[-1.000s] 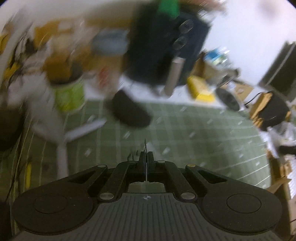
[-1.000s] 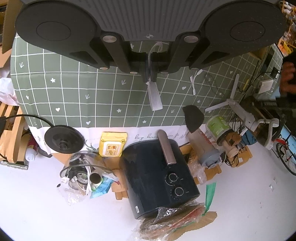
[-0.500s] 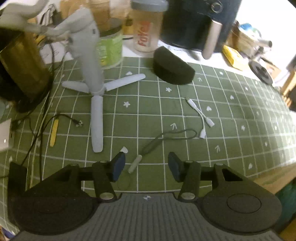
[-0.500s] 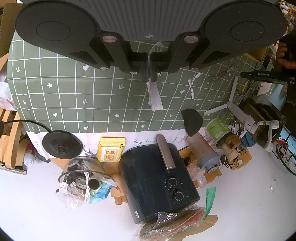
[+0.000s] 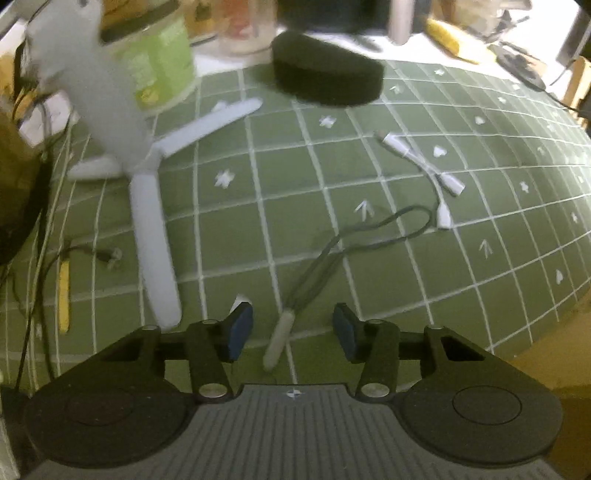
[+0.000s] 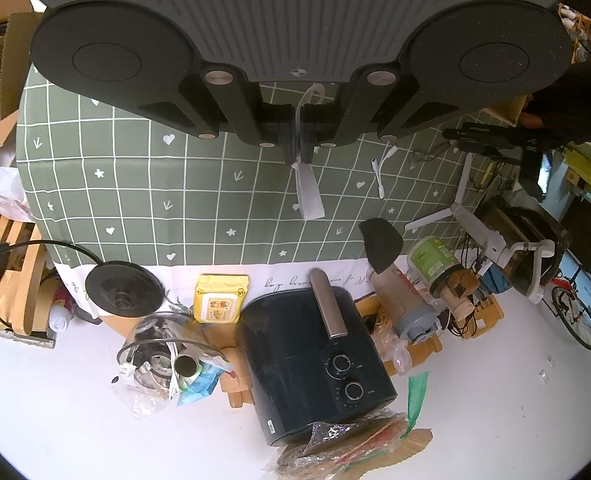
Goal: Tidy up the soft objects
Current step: 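Grasp the grey cable with the left tool and lift it, then carry the grey cable and white strap over the cardboard box with both tools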
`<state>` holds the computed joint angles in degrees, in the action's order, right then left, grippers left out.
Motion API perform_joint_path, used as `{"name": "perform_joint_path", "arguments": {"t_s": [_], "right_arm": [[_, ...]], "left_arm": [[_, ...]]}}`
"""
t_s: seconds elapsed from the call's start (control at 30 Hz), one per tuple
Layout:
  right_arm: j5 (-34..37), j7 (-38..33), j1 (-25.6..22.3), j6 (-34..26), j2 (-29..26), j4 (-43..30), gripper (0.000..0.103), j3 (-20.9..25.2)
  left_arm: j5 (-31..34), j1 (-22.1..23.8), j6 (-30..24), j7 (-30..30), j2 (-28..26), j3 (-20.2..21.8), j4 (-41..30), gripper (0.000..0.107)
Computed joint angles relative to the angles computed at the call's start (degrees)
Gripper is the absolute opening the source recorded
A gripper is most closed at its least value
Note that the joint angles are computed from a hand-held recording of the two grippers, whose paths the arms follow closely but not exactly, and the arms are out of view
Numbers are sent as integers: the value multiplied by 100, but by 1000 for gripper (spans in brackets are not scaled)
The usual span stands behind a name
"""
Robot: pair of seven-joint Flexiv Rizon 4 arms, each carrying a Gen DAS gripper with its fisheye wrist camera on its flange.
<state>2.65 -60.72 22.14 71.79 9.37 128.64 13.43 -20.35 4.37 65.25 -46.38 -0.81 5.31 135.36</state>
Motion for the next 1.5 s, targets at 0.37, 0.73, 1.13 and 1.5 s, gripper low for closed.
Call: {"name": "perform_joint_path", "arguments": {"t_s": [0.37, 0.73, 1.13, 1.5], "right_arm": [[24, -38, 20, -66, 165, 107, 4, 6], [366, -477, 191, -455, 552, 126, 4, -55], [706, -797, 412, -1131, 970, -27, 4, -8], [856, -729, 627, -1612, 1226, -64, 4, 158]], "left_arm": [[22, -76, -80, 28, 0, -70, -70, 3], [303, -134, -735, -920, 875, 57, -256, 3], [590, -232, -1742, -1912, 1817, 38, -812, 3], [489, -611, -2567, -2201, 2511, 22, -725, 3]]}}
